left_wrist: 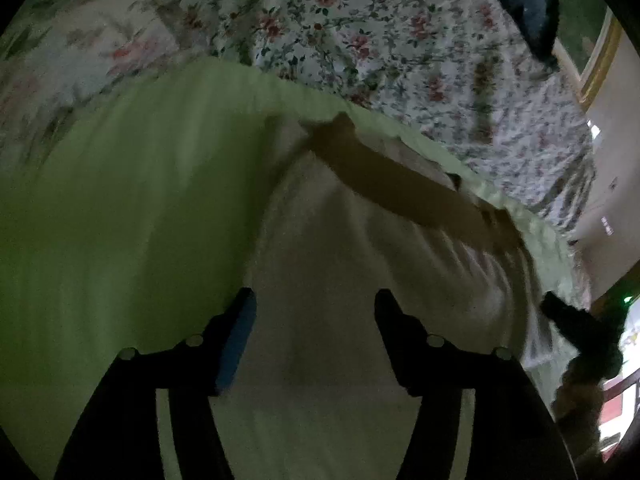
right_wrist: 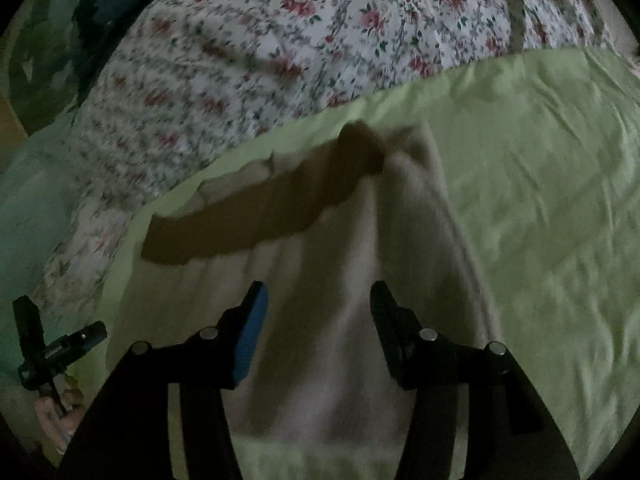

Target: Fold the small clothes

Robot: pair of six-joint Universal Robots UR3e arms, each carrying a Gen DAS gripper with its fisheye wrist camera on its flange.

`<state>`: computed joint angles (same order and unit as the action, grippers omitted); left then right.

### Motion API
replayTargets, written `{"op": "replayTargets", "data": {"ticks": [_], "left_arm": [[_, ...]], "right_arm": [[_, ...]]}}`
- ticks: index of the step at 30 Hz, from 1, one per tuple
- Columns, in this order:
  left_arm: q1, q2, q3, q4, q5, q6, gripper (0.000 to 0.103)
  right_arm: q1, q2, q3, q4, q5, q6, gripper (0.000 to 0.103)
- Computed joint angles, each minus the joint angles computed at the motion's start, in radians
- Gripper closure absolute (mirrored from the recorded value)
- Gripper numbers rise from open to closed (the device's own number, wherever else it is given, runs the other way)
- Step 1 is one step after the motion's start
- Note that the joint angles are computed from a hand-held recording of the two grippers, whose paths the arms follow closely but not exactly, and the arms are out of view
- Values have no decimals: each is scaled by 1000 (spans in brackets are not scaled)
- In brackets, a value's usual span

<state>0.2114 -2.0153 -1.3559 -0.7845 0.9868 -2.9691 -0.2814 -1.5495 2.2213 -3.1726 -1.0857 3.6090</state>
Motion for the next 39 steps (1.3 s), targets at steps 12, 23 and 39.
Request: {"op": "replayTargets", "data": {"ticks": [12, 23, 39], "left_arm": [[65, 218, -407, 34, -83, 30, 24], [18, 99, -332, 113, -77, -90, 22], [-54, -137, -51, 289, -22, -329, 89]], "right_arm": [[26, -196, 274, -57, 55, 49, 43], [11, -244, 318, -42, 101, 46, 41], [-41, -242, 293, -42, 176, 1, 41]]}}
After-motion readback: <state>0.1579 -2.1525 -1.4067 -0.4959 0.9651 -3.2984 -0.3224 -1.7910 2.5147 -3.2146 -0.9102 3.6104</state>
